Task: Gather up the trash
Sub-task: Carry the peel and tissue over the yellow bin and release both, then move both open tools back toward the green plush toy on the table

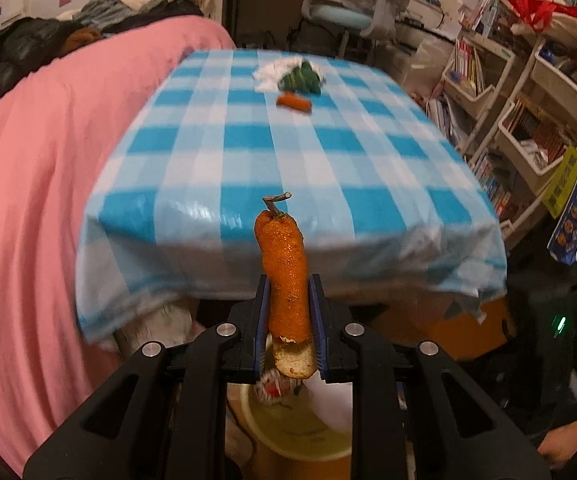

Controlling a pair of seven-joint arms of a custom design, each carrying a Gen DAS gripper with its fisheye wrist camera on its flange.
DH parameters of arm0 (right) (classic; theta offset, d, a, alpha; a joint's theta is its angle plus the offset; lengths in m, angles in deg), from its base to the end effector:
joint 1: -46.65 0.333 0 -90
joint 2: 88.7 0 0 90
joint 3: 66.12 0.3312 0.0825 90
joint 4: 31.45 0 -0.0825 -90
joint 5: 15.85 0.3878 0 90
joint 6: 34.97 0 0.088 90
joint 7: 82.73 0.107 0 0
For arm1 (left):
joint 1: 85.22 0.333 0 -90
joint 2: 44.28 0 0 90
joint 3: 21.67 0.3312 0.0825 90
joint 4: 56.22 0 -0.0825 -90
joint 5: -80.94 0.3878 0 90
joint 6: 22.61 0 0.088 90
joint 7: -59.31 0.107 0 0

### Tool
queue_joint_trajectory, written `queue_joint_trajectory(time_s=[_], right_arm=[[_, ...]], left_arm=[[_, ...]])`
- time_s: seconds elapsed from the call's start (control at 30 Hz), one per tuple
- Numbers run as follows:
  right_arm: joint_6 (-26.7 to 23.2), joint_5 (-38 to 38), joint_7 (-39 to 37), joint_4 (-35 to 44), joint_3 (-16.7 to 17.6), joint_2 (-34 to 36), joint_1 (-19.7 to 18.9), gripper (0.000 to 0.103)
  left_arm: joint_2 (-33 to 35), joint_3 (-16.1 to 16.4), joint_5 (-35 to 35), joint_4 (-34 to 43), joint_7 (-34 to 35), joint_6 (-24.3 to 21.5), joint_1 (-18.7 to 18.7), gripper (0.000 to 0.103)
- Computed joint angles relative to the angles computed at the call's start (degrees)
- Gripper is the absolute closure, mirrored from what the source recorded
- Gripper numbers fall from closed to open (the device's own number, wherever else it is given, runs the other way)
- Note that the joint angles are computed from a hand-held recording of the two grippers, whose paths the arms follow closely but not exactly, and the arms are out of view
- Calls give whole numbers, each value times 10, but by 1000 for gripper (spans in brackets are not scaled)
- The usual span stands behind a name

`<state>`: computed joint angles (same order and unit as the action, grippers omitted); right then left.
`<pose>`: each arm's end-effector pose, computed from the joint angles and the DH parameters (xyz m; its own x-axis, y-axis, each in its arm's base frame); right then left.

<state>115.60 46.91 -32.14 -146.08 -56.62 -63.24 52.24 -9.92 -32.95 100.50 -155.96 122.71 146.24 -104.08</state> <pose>0.6102 0.1377 0.2565 0.0716 -0.8136 -0.5770 -0.9635 0.0931 -0.2509 0.6248 -0.3622 0.3178 -0.3388 -0.9315 0.1324 -0.7946 0.2079 -0.5705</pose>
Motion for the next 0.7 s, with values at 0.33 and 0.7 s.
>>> queue_joint_trajectory(time_s=[0.33,0.7], right_arm=[[201,75,-63,-26,39,-18,-2,35],[253,261,-209,5,24,-9,27,30]], left_arm=[[5,-39,-33,-19,46,-98,4,81],[-20,120,126,-26,-177,-55,-114,34]])
